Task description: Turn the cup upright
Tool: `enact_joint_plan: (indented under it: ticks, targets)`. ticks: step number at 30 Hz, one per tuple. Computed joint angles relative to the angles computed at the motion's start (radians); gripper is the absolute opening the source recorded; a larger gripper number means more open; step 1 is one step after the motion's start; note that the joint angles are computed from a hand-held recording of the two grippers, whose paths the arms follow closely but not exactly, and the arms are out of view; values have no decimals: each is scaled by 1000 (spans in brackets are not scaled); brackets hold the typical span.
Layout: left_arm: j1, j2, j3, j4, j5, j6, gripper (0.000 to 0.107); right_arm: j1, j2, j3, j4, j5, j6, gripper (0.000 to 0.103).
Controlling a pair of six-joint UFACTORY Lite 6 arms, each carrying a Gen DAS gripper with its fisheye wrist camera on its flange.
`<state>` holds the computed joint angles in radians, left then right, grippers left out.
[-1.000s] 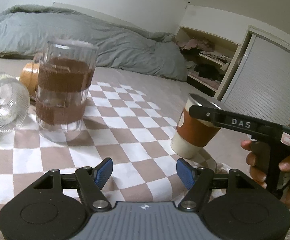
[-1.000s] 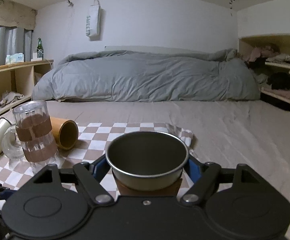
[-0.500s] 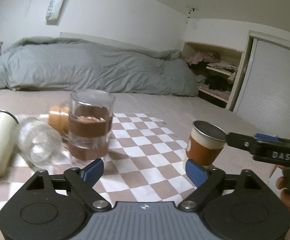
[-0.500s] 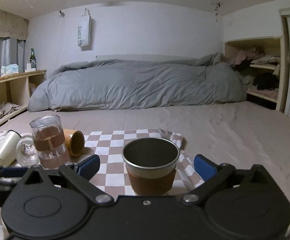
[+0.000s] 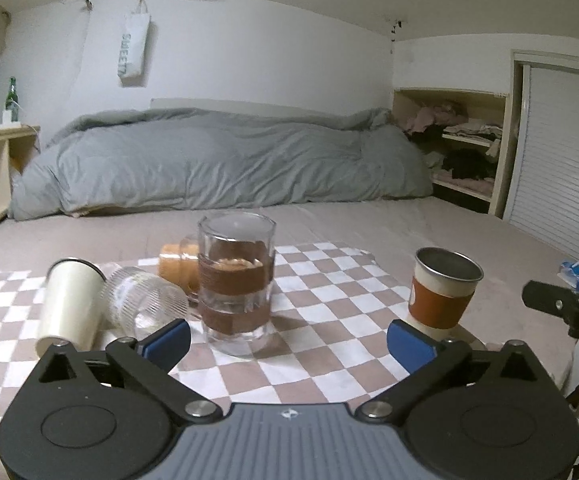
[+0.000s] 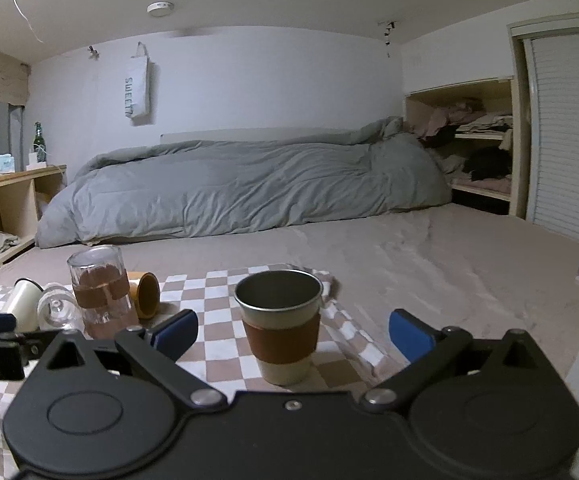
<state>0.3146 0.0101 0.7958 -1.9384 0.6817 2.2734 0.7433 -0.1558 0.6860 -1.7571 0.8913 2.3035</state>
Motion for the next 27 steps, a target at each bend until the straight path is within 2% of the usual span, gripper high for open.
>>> enact_joint_plan:
  ticks: [10, 27]
  targets:
    - [28, -44, -41, -32, -13, 38, 103, 107, -26, -30, 100, 92, -24, 103]
    - [25, -98, -84, -49, -30, 94, 103, 148, -33, -34, 150, 122, -36, 103]
